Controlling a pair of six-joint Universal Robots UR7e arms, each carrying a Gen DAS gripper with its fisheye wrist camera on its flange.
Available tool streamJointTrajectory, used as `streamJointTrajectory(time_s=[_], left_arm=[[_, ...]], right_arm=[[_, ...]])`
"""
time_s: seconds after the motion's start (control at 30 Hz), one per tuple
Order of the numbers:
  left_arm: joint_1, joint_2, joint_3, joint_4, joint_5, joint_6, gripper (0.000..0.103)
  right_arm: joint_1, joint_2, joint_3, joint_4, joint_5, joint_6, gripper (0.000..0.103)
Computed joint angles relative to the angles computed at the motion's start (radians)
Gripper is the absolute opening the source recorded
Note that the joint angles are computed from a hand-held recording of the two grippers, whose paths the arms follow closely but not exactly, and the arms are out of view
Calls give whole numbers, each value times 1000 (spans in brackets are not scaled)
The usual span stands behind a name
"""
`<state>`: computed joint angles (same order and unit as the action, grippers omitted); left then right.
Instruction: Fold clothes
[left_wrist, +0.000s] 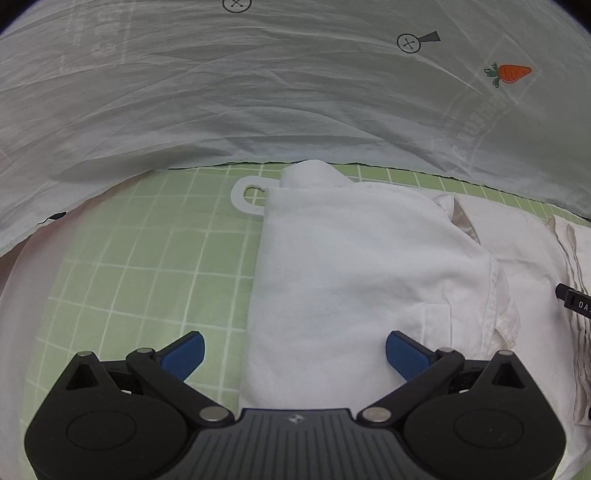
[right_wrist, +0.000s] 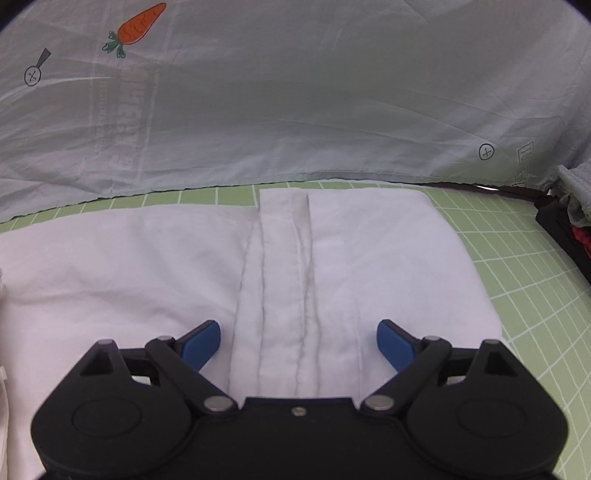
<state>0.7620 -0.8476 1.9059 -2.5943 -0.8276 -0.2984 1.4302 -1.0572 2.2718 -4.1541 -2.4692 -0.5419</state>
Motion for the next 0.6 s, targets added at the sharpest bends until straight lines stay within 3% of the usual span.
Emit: streamJointTrajectory(time_s=[0.07,0.13,0.17,0.23,0.33,0.47,0.6], left_arm=[[7,12,-7,-4,0,-19,103],[11,15,-5,-10,-5,-41,103],[13,13,1,-18,-8,-50,103],[15,8,10,-30,-14,-70,103],[16,3,13,-23,-15,-95,103],[-2,7,10,0,22,-93,103],[-17,2,14,26,42,-113,103]], right_arm=[[-8,-10,14,-5,18,-1,90],[-12,-43,30,22,24,30,61],[-15,-63,39,38,28,50,55],[-26,-102,63,60,43,94,29],[-49,-160,107,86,98,149,16],[-62,-229,159,93,176,235,12],[-44,-320,214,74,304,313,13]])
